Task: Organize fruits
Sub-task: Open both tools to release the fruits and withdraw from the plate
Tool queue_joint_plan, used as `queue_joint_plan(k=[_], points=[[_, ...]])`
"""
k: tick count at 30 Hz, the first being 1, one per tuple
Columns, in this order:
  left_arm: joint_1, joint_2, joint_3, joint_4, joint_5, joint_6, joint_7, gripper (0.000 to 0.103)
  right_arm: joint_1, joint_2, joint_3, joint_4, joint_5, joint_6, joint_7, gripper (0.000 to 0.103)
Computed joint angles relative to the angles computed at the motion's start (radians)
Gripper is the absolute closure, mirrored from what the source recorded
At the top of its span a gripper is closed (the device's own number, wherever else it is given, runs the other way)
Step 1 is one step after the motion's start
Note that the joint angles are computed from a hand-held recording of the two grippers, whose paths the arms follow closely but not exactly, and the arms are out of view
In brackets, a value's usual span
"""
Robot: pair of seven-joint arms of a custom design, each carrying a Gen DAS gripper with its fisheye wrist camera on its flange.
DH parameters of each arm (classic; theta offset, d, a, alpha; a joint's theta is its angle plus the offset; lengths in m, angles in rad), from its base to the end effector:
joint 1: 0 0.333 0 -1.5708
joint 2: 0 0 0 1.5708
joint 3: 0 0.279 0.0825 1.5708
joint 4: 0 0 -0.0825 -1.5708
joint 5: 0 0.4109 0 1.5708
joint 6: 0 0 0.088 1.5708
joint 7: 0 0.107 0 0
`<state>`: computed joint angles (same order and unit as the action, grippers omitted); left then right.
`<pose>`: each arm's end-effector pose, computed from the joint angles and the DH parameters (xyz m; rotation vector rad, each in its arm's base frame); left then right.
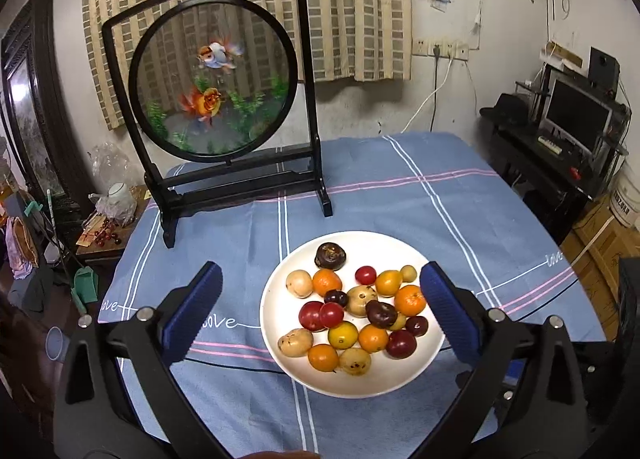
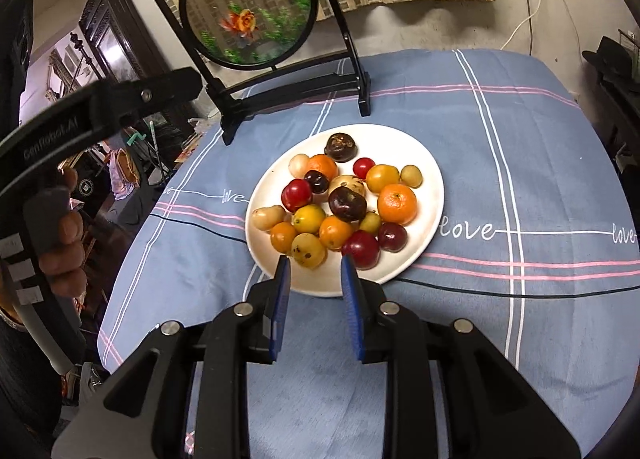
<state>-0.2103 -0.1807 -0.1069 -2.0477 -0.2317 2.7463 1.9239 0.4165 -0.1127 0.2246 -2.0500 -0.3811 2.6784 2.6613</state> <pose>0.5590 -0.1777 0.5793 -1.2476 2.1161 -0.9494 0.4722 0.3717 0.5256 -1.5370 1.8124 -0.3164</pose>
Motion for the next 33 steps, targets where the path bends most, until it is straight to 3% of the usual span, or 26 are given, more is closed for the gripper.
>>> queue_joint_plan(k=[7, 11, 18, 27, 29, 33], points=[[-0.019, -0.051, 0.019, -0.037, -0.051, -0.011, 0.028, 0.003, -0.003, -0.031, 0.018, -0.023, -0.028, -0.012, 0.035, 0.076], [-0.015, -0.058, 0.023, -0.034, -0.057, -0.039, -0.013, 0.002, -0.005, -0.038, 0.023, -0.032, -0.028, -0.011, 0.040, 0.076], [-0.001, -0.081, 0.008, -0.075, 0.046, 0.041, -0.105, 0.003, -0.012, -0.053, 0.032, -0.053, -0.036, -0.005, 0.059, 0.076], [0.004, -0.075, 0.007, -0.060, 0.111, 0.019, -0.138, 0.003, -0.009, -0.046, 0.034, -0.052, -0.018, -0.008, 0.040, 0.076], [0.019, -0.083, -0.003, -0.074, 0.146, 0.054, -0.179, 0.003, -0.007, -0.045, 0.033, -0.053, -0.013, -0.005, 0.038, 0.076], [-0.009, -0.085, 0.025, -0.074, 0.112, 0.063, -0.153, 0.003, -0.004, -0.040, 0.032, -0.050, -0.010, -0.009, 0.040, 0.076]])
